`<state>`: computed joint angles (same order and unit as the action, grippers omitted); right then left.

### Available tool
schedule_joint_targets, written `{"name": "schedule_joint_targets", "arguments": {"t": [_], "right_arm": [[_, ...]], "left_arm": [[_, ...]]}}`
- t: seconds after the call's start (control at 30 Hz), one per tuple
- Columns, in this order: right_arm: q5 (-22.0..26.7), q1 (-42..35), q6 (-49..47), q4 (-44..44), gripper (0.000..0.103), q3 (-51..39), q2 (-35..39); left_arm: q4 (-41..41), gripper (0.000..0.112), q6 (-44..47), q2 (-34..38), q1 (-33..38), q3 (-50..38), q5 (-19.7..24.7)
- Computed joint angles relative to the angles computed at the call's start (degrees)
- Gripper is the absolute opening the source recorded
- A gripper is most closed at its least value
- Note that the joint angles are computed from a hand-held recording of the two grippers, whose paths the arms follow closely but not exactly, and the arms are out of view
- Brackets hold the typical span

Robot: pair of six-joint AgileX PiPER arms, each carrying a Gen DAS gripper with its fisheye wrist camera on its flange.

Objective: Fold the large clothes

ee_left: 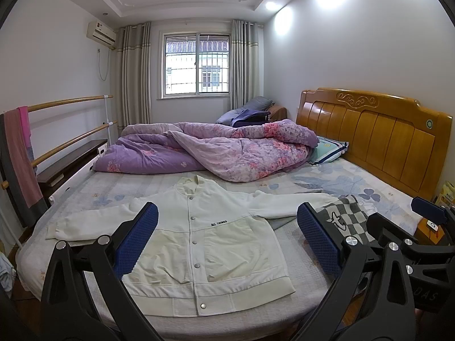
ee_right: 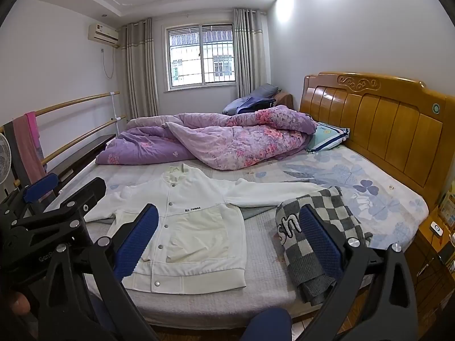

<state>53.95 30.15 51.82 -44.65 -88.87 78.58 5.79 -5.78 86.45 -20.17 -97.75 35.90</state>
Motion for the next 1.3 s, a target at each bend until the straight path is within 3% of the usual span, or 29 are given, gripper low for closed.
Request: {"name": "schedule_joint_targets", "arguments": {"t": [0.83,1.3], "right_arm": [[-0.24,-0.44,-0.38,0.67,0.095,-0.22,0.22],[-0.11,-0.13,-0.07,0.44,0.095,-0.19,0.32]], "left_arm": [[1.12,0.098,-0.40,-0.31,-0.05,0.61,-0.69],[-1.04,0.098,1.98,-1.39,1.18,0.07,1.04]]}}
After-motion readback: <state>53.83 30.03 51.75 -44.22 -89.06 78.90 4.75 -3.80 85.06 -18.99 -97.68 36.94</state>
